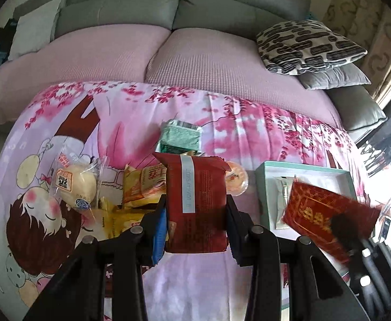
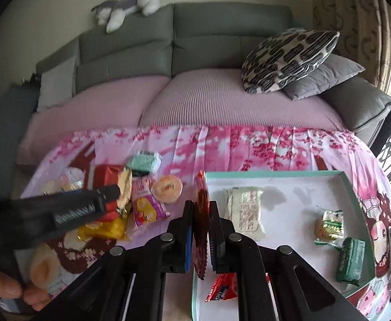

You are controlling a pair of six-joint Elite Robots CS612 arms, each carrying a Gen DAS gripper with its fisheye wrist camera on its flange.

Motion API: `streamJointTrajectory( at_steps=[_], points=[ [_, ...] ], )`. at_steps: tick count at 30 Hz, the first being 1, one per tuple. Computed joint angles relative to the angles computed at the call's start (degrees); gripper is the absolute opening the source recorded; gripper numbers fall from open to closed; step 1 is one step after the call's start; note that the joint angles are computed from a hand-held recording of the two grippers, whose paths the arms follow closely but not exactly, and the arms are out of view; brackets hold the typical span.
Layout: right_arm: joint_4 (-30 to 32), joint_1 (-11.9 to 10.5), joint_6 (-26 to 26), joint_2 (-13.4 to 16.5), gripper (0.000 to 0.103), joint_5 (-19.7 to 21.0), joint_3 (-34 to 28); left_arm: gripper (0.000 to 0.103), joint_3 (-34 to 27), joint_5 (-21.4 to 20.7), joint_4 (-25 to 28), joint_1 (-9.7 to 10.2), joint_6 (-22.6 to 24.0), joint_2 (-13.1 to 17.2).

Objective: Organize snacks
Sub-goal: 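Carry both packs over the tray and open both tools to release them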

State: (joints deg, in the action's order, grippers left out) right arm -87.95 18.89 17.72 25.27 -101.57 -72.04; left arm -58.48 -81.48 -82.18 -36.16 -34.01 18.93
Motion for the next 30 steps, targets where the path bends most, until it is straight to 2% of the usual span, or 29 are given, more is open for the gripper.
streamJointTrajectory(
  at_steps=[10,14,21,30],
  points=[
    [1.8,-2.6,5.9,1.6,0.01,-1.0,-4.4,0.041,2.6,1.2,-1.5,-2.04,5.6,-1.2],
    [3.5,-4.4,10.3,3.0,0.01,-1.3,-7.1,0.041,4.4,0.9,-3.1,-3.13,8.8,-1.8],
    [7.0,-7.9,16.3,5.7,0.011,3.5,-10.3,0.041,8.7,-0.8,-5.9,-4.64,13.0,-3.0],
    [10.4,-9.8,20.9,7.6,0.014,3.1,-13.4,0.041,13.5,-1.4,-8.8,-6.04,15.9,-4.7]
  ],
)
